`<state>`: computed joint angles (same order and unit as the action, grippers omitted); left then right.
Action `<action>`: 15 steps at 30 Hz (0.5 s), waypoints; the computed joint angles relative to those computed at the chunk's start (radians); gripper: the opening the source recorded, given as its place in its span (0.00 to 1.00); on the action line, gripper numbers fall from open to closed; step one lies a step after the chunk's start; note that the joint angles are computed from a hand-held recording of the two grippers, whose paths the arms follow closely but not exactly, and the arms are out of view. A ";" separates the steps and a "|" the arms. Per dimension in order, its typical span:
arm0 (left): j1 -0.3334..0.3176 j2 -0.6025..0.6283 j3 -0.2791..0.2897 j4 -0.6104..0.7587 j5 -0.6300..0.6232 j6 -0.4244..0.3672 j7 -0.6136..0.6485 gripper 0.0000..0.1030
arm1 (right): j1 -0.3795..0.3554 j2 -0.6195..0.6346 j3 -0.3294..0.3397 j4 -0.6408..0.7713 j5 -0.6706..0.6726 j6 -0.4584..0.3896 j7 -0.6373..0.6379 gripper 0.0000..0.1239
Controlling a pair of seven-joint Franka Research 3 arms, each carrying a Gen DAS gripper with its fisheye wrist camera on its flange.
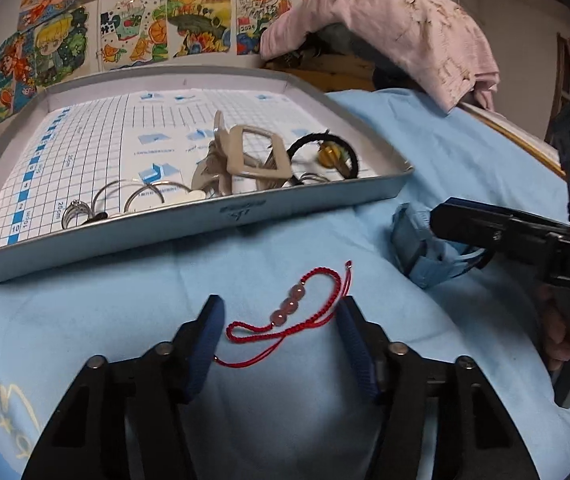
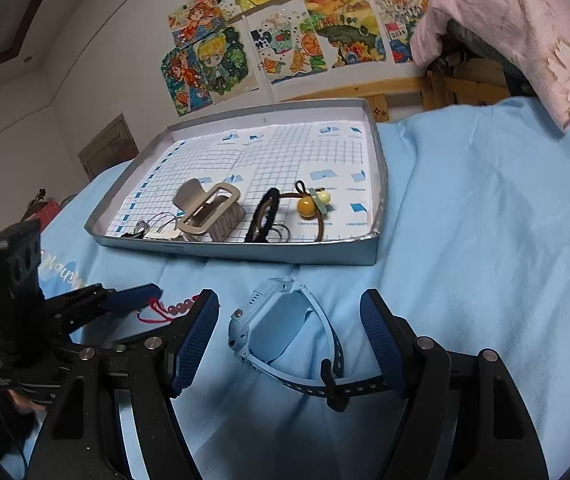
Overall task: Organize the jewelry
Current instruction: 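Grasp the red beaded cord bracelet with the left tool while the right tool grasps the blue watch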
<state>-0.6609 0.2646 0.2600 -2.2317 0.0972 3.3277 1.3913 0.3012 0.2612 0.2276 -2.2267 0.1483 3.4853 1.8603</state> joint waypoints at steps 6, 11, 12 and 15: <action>-0.090 0.005 0.087 -0.004 -0.018 -0.016 0.016 0.22 | 0.028 0.004 -0.021 0.005 0.028 -0.006 -0.021 0.53; -0.304 0.029 0.294 0.004 0.035 -0.058 -0.012 0.10 | 0.041 0.000 -0.029 0.008 0.052 -0.020 -0.045 0.53; -0.337 0.032 0.328 0.003 0.047 -0.057 -0.025 0.10 | 0.041 -0.002 -0.029 0.009 0.054 -0.026 -0.050 0.53; -0.370 0.028 0.368 -0.014 0.075 -0.034 -0.064 0.05 | 0.064 -0.008 -0.046 0.018 0.071 -0.063 -0.082 0.53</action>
